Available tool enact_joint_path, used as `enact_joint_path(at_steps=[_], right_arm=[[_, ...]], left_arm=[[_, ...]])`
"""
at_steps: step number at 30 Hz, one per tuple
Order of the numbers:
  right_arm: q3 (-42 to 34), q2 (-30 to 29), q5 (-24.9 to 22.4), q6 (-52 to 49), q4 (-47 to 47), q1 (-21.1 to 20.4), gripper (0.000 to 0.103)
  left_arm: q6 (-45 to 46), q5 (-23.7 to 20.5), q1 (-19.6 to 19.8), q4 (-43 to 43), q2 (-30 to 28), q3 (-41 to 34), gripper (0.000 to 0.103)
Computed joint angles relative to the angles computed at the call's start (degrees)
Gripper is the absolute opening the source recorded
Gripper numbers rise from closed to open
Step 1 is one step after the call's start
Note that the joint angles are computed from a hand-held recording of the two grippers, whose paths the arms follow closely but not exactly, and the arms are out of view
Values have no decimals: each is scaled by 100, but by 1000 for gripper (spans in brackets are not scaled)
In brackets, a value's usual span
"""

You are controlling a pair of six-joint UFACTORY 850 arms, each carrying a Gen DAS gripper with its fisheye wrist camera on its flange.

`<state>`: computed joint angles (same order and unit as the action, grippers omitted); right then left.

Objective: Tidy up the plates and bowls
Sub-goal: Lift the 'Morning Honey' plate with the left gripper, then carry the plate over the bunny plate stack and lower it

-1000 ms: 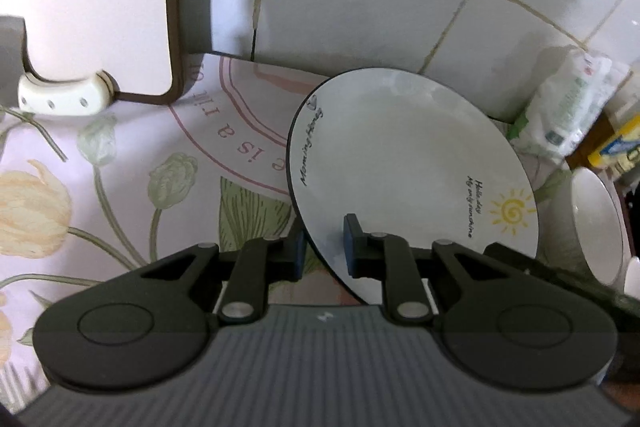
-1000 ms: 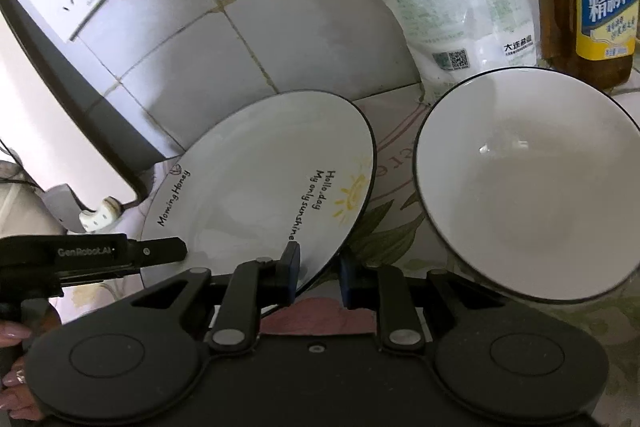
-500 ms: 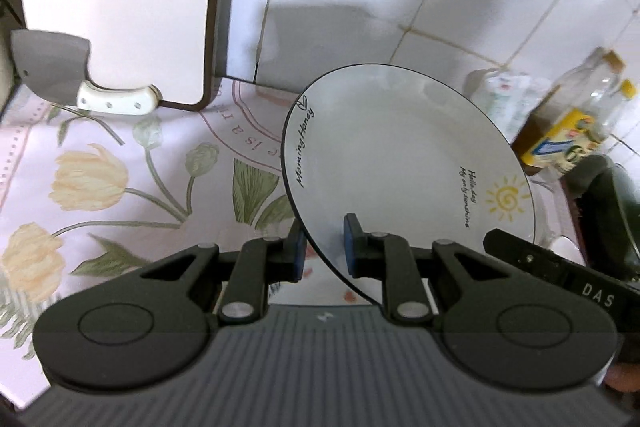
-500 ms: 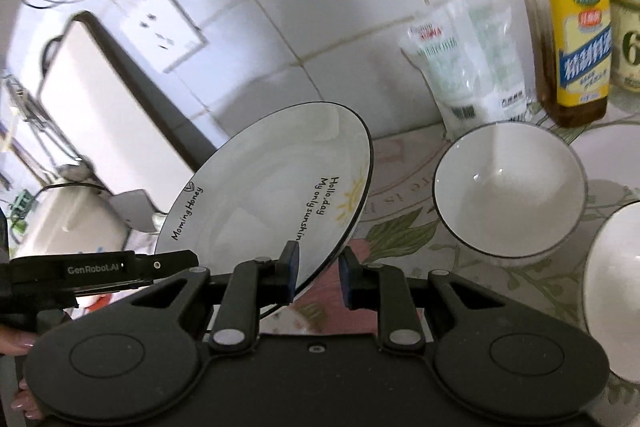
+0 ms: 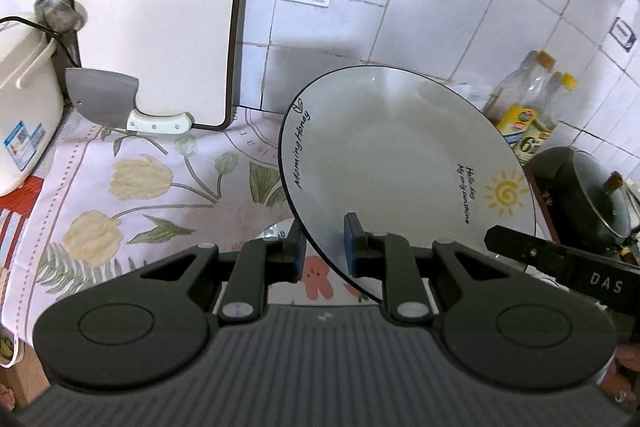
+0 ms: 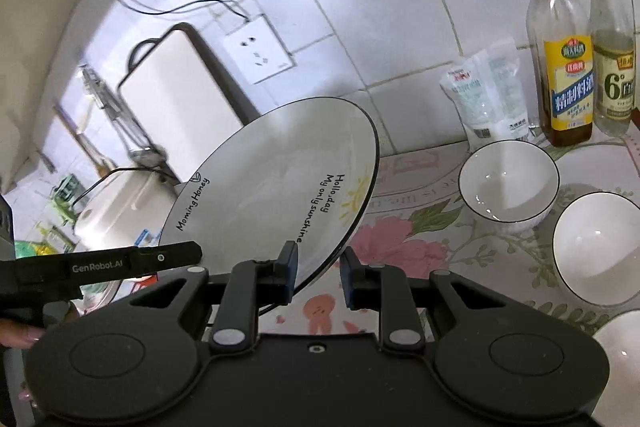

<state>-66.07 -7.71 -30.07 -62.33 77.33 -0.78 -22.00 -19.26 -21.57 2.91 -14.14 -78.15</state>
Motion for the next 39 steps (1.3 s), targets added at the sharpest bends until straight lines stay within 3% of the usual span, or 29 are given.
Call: enact_joint_path(at_steps=[7, 17, 31, 39], right_arm=[[574, 622, 184, -150, 300, 83, 27], [982, 793, 153, 33, 53, 165, 27], [1065, 465, 206, 784, -742, 295, 27], [979, 176, 214, 1205, -1181, 385, 27]], left_arm=[[63, 245, -3, -288, 560, 664, 17], [260, 271, 30, -552, 847, 1256, 17], [1177, 277, 189, -1700, 543, 1563, 17], [1353, 180, 273, -1877, 269, 1512, 17]])
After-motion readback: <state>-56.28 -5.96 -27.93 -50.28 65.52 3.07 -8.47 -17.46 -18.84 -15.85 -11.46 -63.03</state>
